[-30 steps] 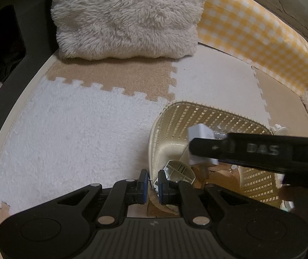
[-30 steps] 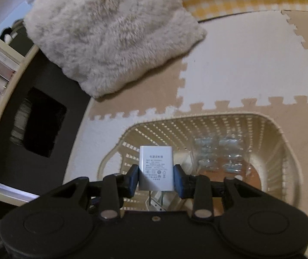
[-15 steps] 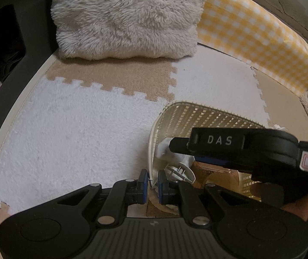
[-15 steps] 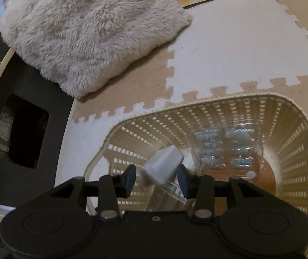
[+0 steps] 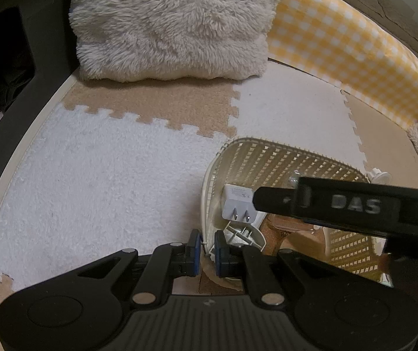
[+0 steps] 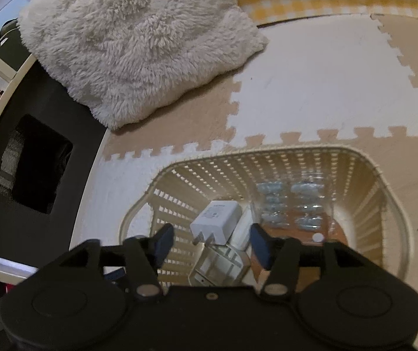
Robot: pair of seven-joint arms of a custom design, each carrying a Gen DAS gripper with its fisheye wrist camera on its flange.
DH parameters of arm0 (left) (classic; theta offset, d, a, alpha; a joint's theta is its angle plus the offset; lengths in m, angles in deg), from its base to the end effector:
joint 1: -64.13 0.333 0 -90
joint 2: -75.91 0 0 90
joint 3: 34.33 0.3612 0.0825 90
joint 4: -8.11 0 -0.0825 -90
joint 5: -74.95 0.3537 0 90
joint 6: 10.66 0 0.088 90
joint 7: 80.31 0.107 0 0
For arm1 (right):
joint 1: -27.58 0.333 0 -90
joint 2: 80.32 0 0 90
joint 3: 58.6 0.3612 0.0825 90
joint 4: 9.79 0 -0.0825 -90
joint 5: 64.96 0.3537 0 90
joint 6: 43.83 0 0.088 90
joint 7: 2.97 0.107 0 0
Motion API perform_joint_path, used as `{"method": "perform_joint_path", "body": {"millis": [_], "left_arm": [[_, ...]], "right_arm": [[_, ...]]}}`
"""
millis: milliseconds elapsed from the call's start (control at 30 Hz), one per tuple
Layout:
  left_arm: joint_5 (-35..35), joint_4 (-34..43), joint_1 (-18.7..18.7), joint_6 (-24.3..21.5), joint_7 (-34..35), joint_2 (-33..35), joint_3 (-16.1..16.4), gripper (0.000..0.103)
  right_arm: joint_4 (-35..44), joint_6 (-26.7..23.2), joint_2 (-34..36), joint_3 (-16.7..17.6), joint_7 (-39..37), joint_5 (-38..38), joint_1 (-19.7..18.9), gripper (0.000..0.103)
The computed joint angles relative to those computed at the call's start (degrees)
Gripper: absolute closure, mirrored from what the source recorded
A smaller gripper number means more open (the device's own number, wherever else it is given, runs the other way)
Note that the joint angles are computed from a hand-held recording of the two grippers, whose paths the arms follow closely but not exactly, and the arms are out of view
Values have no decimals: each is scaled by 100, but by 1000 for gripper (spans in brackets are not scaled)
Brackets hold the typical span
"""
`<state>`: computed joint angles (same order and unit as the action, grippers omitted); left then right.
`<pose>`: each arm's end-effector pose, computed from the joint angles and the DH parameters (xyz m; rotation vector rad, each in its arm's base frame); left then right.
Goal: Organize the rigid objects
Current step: 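Carry the white charger into the basket and release it, then move the right gripper to the mint-green round case and grasp it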
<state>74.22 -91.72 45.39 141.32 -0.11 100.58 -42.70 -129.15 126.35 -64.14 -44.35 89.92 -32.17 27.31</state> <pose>0.6223 -0.3004 0.4427 -1.7660 2.3072 -0.6844 0.6045 0.1001 0.4189 -1.4006 2.0533 -0.1032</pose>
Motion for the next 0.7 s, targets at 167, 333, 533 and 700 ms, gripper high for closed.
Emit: {"method": "perform_joint_path", "body": {"millis": [167, 333, 533, 700], "left_arm": [[24, -2, -8, -2, 2, -7, 13, 94], [29, -10, -5, 6, 4, -10, 12, 94], [38, -19, -3, 12, 10, -15, 14, 94], [39, -19, -4, 14, 11, -15, 14, 94]], "right_arm": [[-117, 20, -205, 2, -77, 88, -22, 24], [-187, -8, -386, -122, -133, 192, 97, 3], [-322, 72, -677, -177, -565, 635, 172, 0], [-539, 235, -1022, -422, -1059, 808, 373, 0]]}}
